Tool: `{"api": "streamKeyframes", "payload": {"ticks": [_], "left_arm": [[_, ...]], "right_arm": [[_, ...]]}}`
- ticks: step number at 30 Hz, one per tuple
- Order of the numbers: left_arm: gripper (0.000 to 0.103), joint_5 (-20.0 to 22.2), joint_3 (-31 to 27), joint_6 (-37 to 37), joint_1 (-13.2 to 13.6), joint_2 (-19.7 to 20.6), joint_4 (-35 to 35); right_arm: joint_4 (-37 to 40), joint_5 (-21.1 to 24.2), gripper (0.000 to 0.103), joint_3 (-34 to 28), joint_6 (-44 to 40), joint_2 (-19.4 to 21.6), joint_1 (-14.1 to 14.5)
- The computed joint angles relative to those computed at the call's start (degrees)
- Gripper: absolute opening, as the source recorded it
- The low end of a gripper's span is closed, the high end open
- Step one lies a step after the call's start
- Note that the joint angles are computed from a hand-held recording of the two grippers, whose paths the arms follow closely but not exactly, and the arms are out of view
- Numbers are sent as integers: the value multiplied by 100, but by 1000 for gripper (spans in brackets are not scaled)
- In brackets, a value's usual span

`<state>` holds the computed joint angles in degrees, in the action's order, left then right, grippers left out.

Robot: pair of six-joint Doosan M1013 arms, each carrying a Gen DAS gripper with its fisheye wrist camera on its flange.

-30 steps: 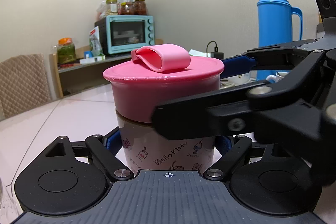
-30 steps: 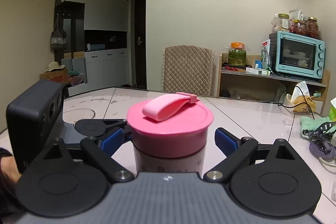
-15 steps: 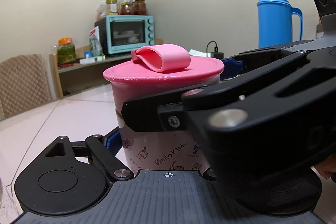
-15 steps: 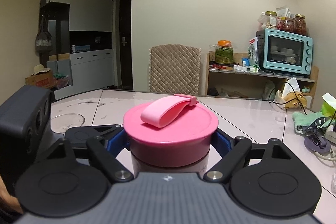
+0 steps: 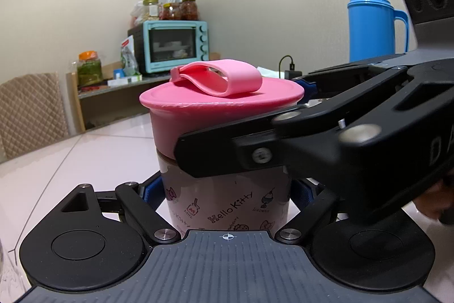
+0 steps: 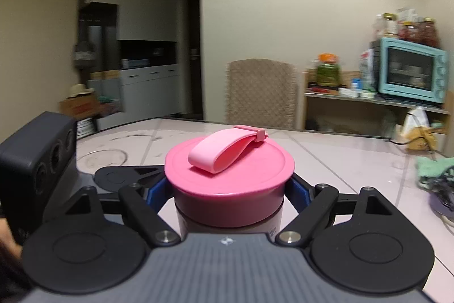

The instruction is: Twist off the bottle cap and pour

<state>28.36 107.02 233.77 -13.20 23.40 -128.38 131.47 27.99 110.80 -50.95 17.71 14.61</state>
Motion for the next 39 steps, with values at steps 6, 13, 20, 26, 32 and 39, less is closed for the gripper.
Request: {"api": "streamKeyframes", "payload": {"ticks": [6, 13, 20, 26, 32, 39], "left_arm": [[90, 9, 21, 11, 3, -11, -8], [90, 7, 28, 36, 2, -15, -24], [90, 12, 16, 8, 11, -7, 1], [90, 9, 15, 23, 7, -7, -18], [90, 10, 4, -11, 13, -1, 7], [90, 8, -2, -10, 13, 3, 9]], "right_arm": [[-1748, 743, 85, -217, 1206, 133, -367], [-3013, 1764, 85, -552, 1884, 357, -724], [-3208, 1952, 85, -612, 1964, 377, -780], [-2898, 1515, 86, -456, 1932, 226, -674], [-1927, 976, 92, -104, 1256, -38, -524], [-152, 118, 93, 194, -23, -199, -139]]}}
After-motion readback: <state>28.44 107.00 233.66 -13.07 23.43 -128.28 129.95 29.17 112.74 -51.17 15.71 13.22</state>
